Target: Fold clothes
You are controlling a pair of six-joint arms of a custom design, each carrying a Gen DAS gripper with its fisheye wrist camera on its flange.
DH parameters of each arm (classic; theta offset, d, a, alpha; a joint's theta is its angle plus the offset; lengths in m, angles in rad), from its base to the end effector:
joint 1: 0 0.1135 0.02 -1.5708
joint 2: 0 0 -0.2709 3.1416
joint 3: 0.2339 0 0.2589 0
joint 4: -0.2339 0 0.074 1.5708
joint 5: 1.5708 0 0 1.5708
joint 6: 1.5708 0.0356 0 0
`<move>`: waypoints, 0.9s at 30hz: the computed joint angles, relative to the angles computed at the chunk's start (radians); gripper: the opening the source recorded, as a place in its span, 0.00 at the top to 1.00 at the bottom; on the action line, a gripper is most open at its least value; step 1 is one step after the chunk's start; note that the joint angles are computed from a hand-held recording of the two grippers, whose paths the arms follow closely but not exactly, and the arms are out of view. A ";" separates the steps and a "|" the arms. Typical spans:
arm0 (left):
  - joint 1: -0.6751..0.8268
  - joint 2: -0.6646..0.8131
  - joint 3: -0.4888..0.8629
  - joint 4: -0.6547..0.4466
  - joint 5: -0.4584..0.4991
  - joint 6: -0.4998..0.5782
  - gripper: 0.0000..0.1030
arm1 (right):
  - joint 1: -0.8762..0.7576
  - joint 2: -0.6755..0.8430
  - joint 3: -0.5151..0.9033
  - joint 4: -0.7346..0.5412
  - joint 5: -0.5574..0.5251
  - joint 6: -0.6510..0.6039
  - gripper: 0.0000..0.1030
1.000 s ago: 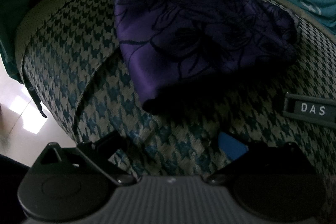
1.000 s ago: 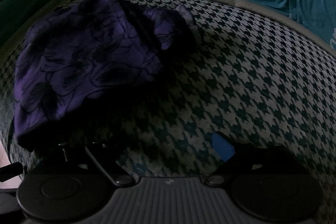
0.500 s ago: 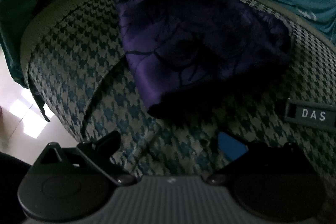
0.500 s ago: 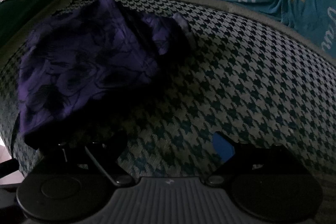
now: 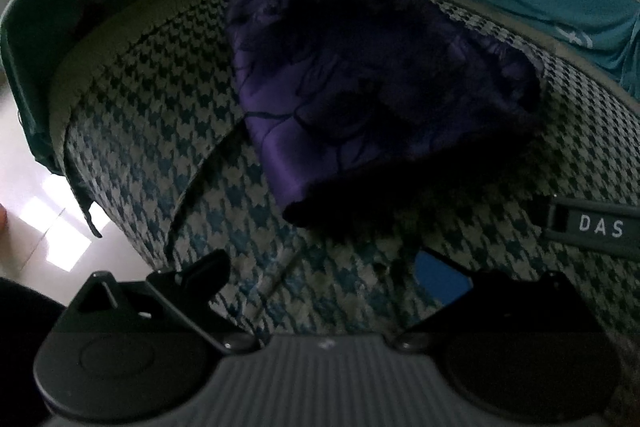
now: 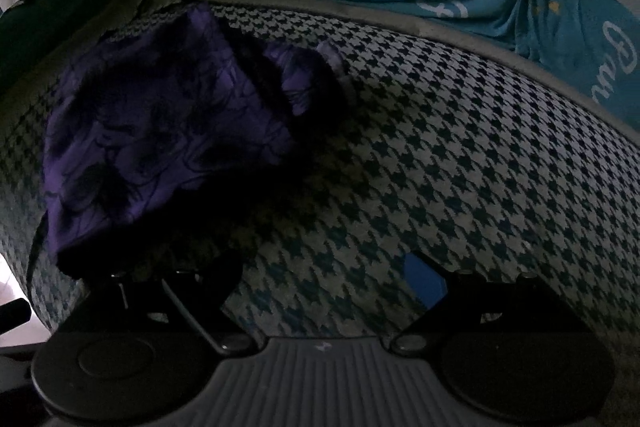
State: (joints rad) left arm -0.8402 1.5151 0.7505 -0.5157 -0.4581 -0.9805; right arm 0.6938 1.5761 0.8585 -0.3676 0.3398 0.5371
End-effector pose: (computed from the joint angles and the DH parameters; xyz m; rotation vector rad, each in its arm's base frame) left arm 0.1843 -0.1821 0.1514 -0.2712 2.5924 0.0716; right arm 0.2389 0.1833 0.1689 -0.0917 2.5552 0.0074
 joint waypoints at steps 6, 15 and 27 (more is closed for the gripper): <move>-0.053 -0.029 0.009 -0.062 -0.023 -0.056 0.00 | 0.004 -0.069 -0.036 -0.008 -0.010 -0.001 0.14; -0.146 -0.077 0.023 -0.177 -0.059 -0.155 0.00 | 0.042 -0.184 -0.078 -0.043 0.007 0.013 0.14; -0.248 -0.123 0.058 -0.303 -0.118 -0.255 0.00 | 0.099 -0.275 -0.087 -0.118 0.062 0.042 0.14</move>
State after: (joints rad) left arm -1.0879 1.3925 0.8080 -0.8191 -0.5758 -1.2356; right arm 0.7930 1.3014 0.7715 -0.4854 0.4019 0.5795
